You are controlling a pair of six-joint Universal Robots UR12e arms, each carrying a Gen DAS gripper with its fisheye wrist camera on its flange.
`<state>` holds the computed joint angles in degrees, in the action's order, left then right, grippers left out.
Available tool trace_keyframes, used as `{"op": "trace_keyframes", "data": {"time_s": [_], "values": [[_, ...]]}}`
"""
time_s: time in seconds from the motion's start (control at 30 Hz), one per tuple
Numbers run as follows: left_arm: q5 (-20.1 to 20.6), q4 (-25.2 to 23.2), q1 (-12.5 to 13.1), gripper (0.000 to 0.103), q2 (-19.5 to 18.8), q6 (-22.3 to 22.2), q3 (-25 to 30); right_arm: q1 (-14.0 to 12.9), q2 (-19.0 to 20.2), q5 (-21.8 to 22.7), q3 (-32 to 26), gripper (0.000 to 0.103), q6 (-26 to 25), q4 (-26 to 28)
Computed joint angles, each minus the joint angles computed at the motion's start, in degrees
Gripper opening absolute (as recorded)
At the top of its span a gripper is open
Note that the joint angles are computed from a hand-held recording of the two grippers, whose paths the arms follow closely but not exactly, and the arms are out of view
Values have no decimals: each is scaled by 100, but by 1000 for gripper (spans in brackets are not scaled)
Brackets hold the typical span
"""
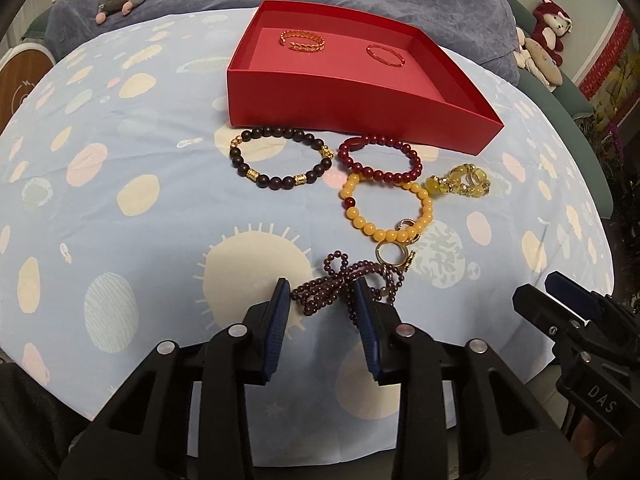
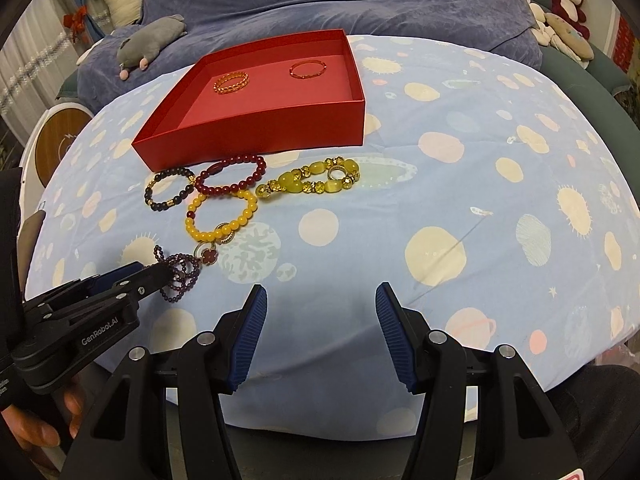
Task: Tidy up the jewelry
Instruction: 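Grasp the dark garnet bow bracelet with the left tool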
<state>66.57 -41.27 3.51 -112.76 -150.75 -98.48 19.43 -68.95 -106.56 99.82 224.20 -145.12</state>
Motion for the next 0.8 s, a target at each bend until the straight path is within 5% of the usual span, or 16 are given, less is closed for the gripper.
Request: {"op": "trace_keyframes", "data": {"time_s": [0.1,0.27,0.8], "values": [[-130,-68,26,12,6,143,-11,15,21,9,-16,55,-36,9],[-113,45,76,7,57,132,-66,4,41,51,-29,55,-29,-11],[39,236,169,7,-77,-290,73,-229,328,279,-378,55,147,-120]]}}
